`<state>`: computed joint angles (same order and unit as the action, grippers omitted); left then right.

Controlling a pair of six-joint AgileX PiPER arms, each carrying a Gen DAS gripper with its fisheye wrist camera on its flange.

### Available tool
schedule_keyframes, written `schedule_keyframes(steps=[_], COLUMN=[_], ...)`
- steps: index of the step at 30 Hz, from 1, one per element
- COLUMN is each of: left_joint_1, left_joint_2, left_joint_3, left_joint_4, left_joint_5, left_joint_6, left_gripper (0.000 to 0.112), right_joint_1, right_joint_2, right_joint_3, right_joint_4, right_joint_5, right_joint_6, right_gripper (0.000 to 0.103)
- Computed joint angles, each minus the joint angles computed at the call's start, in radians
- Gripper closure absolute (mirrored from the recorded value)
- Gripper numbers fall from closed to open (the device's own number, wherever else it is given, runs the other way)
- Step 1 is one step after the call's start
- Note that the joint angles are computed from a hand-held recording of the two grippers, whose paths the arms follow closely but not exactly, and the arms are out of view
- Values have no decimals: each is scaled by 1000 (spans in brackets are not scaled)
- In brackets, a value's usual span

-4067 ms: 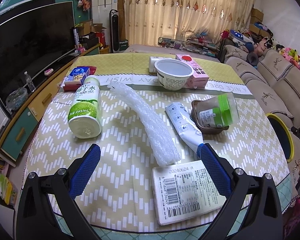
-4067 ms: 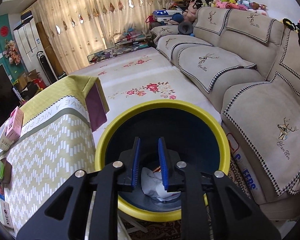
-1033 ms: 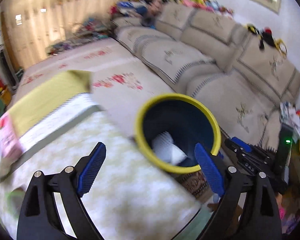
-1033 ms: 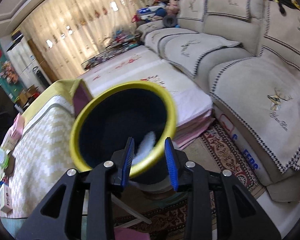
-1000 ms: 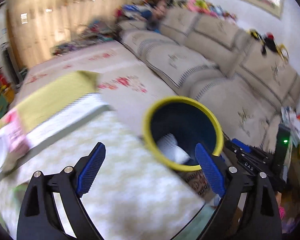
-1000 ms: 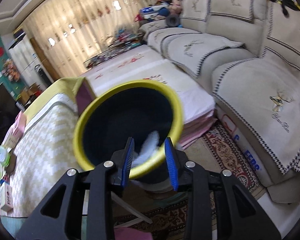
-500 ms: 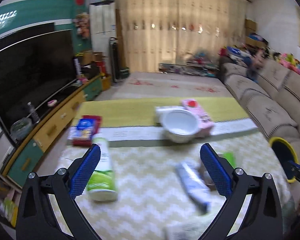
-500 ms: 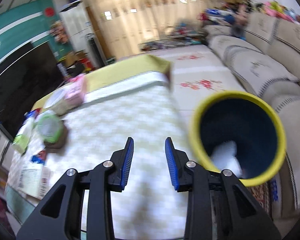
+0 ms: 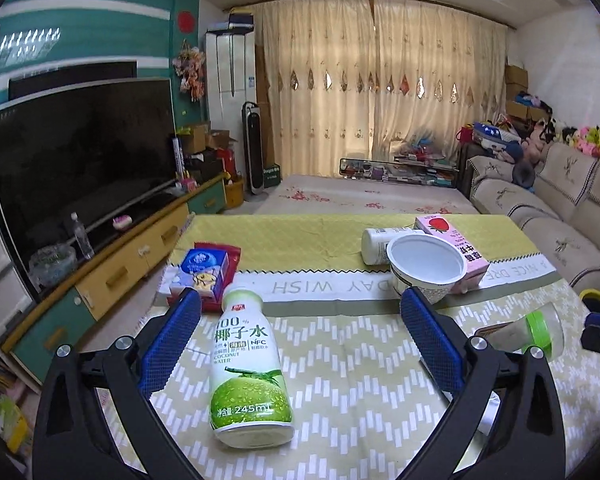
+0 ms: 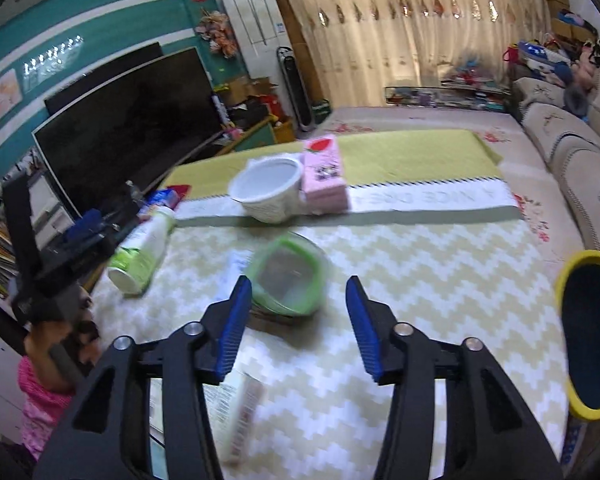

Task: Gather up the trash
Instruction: 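Grasp the green-lidded plastic container on the table with the right gripper, then carry the green-lidded container into the bin and open the right gripper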

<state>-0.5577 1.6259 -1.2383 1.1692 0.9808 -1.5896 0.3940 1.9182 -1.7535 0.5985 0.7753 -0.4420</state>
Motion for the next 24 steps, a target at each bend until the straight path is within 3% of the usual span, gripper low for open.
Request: schedule_keyframes(steps=[6,13,24], left_joint_1=[38,11,-18], left_joint_2=[-23,26,76], left_joint_3=[30,-7,-51], left_joint_4=[-44,-44,-46], left_joint_5=[-78,-55,-32], left_joint_6=[-41,-6,44], left_gripper=[14,14,14], right_joint_1=[43,67,106], right_joint_2=[74,164,180], right_joint_3=[-87,-210,-238], right_joint_4=[-57,-145,-153], right_joint_5=[2,58,15], right_joint_6=[141,288,323], right_gripper=[46,43,43])
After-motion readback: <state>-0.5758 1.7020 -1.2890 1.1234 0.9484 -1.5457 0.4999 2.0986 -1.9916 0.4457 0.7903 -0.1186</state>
